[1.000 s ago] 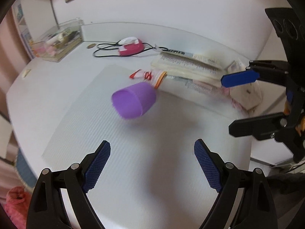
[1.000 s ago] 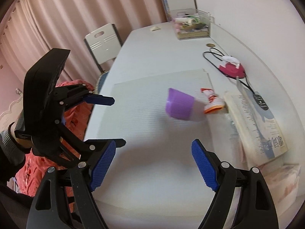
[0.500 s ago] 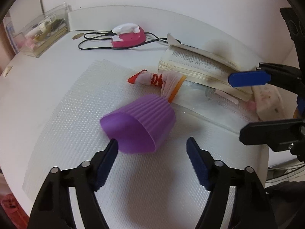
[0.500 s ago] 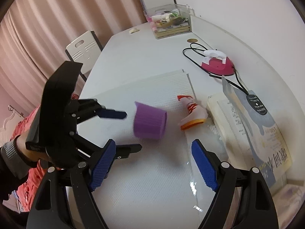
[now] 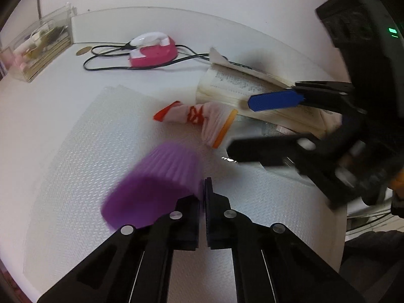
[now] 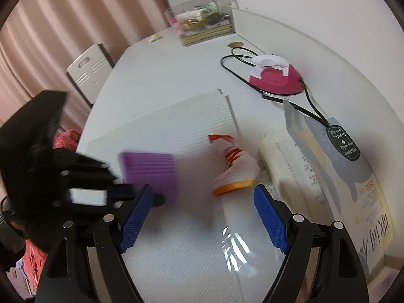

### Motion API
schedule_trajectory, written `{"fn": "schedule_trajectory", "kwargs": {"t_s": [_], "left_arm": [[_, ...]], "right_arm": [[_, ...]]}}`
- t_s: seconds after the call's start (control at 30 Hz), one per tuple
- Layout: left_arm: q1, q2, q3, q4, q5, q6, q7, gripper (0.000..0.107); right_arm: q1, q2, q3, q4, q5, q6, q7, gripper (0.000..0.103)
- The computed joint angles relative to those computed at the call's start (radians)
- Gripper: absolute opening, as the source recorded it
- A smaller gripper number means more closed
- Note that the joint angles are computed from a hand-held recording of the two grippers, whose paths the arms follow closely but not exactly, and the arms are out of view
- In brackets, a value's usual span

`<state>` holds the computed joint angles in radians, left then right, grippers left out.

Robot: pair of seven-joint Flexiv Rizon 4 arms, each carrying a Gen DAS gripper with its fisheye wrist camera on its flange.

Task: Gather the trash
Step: 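Grasp the purple cup with the left tool while the right tool grasps the red-and-white bottle, then carry the purple cup and red-and-white bottle over the orange bin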

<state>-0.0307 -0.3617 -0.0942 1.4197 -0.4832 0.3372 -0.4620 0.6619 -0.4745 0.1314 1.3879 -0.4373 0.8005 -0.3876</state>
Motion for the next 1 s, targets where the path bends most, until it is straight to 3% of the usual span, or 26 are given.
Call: {"fn": "schedule_trajectory", "kwargs": {"t_s": [0.07,0.23,0.3,0.5,0.6,0.7,1.0], "left_arm": [[0.004,0.000,0.005,-0.004,0.006,0.003,-0.001,0.005],[0.011,-0.011,0.009,-0.021,0.011,0.006,-0.019,0.005],[0.015,-0.016,0.009,-0.025,0.009,0.004,-0.028,0.005],[0.019,-0.025,0.006,-0.035,0.006,0.001,-0.045,0.005],[0.019,-0.027,0.005,-0.038,0.006,0.006,-0.052,0.005],[0.017,-0.022,0.006,-0.030,0.009,0.017,-0.059,0.005],[0.030,0.035,0.019,0.014,0.001,0.015,-0.021,0.005]], "right_arm": [[-0.010,-0.023,0.004,-0.025,0.016,-0.016,-0.028,0.068],[-0.019,-0.057,-0.004,-0.050,0.042,-0.008,-0.047,0.056],[-0.023,-0.067,-0.005,-0.062,0.051,-0.035,-0.063,0.044],[-0.020,-0.093,-0.008,-0.097,0.065,-0.092,-0.106,0.042],[-0.006,-0.095,-0.032,-0.089,0.027,-0.092,-0.088,0.029],[-0.008,-0.093,-0.026,-0.086,0.024,-0.082,-0.099,0.024],[0.009,-0.053,0.014,-0.079,0.037,-0.031,-0.186,0.023]]}}
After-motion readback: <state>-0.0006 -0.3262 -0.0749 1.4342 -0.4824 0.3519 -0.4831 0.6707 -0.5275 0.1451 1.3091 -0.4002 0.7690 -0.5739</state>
